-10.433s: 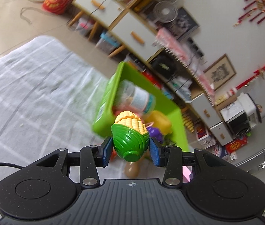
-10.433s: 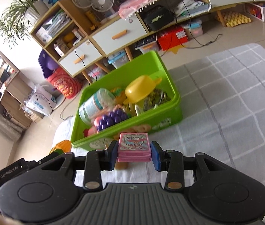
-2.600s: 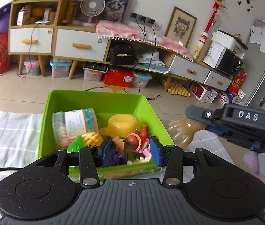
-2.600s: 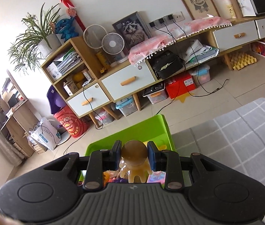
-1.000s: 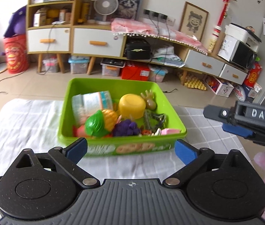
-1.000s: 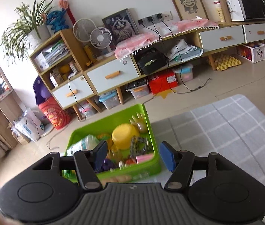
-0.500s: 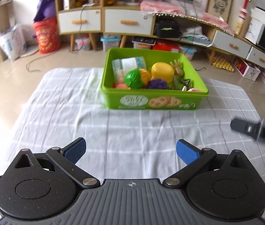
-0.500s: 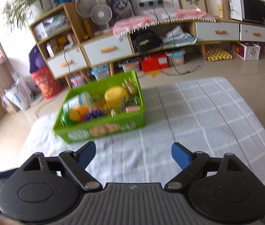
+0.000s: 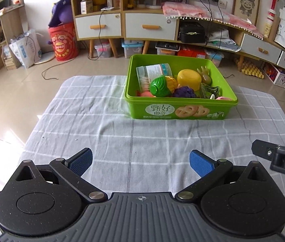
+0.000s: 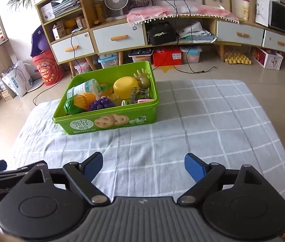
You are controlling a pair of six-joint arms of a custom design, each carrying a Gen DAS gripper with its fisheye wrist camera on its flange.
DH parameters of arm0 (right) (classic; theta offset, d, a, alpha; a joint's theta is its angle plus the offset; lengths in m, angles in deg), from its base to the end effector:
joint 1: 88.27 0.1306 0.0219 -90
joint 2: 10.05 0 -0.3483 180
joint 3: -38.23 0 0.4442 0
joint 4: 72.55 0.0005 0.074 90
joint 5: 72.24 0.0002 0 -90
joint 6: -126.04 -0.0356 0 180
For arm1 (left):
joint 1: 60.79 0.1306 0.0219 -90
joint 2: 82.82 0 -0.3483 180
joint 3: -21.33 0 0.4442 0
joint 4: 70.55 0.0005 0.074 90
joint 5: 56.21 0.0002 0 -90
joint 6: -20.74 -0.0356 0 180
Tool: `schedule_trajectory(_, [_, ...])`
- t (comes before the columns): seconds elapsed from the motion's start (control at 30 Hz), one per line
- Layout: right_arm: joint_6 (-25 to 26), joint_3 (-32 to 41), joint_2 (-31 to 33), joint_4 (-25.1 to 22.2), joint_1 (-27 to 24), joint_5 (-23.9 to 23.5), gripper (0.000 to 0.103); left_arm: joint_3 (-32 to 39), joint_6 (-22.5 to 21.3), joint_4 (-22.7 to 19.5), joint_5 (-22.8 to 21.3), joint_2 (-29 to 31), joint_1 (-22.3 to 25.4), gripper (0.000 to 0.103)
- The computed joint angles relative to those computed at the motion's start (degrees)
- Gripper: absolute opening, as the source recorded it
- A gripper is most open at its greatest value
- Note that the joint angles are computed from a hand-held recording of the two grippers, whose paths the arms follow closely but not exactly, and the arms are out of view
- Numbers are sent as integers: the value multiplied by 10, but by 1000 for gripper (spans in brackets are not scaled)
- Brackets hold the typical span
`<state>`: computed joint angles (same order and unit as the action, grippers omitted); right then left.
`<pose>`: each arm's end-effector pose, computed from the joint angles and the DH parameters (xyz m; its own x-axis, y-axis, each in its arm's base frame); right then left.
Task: Organize rigid objects
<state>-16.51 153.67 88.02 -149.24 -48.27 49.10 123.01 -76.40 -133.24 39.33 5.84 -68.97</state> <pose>0.4319 0.3376 0.5182 -0.6751 0.3187 -0.6654 0.3128 0.9404 0.1331 0.5114 -0.0775 0.4953 -0.7234 0.2290 -0.6513 0.2957 0.9553 0.0074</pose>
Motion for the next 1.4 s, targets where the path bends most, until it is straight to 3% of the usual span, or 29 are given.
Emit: schedule_trajectory(1.4, [-18, 7, 9, -13, -5, -23, 72, 7, -4, -27, 18, 5, 1, 101])
